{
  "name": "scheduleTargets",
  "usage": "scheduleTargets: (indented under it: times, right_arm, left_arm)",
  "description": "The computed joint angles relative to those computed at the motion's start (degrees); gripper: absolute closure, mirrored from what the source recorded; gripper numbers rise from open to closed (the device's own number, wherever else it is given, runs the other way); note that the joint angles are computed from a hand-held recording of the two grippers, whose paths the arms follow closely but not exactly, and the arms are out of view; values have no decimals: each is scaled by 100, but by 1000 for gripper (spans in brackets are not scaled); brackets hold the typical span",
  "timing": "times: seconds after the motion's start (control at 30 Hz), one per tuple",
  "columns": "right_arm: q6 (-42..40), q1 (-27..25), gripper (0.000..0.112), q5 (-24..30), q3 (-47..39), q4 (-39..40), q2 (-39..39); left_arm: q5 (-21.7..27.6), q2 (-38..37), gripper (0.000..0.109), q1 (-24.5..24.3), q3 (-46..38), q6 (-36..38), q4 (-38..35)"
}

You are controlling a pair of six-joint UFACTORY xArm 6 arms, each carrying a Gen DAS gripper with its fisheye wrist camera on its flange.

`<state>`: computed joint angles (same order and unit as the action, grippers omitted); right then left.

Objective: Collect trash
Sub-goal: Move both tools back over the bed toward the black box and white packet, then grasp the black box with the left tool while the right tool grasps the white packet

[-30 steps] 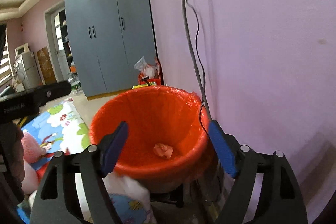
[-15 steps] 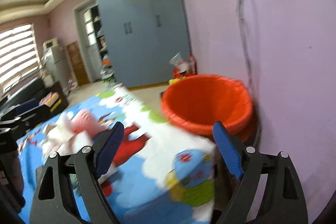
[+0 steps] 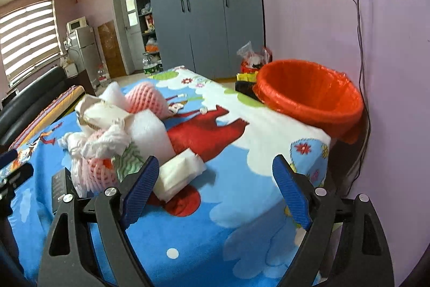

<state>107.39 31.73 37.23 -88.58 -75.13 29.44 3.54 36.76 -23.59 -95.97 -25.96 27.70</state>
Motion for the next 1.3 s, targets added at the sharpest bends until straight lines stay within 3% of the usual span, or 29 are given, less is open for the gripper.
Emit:
scheduleTargets:
  times: [0.1,0.2,0.27,0.43,0.63,0.83,0.93,1.17,1.3]
  right_arm:
    - [-112,36,33,64,-125,197,135]
    - [-323,82,33,130,-294,399,302]
    - [-377,87,34,112,-343,466,379]
    - [-531,56,34,65,-470,677,534]
    - [-508,-4,34,45,-534,777,625]
    - [-479,-148,34,-56,-772,964,794]
    - [-586,-198,34,-180,-1058,1085,983]
    - [-1636,-167,34,-65,-1954,1958,1631]
    - [-1825,-149,34,-59,-1948,1993,1643]
  left_arm:
    - [-26,81,11,12,42,-19,-195]
    - [46,221,11,-141,-35,836,-1352]
    - [93,307,12,-230,-111,1123,-1735]
    - [507,603,12,-277,-550,120,-712]
    - [1298,1058,14,-336,-1318,762,-1785]
    - [1644,1316,13,-380,-1772,666,-1509]
    - [1663,1305,13,-373,-1780,409,-1021]
    - [1783,1117,13,-213,-1572,-698,377]
    - [1822,1057,13,-147,-1496,-843,500]
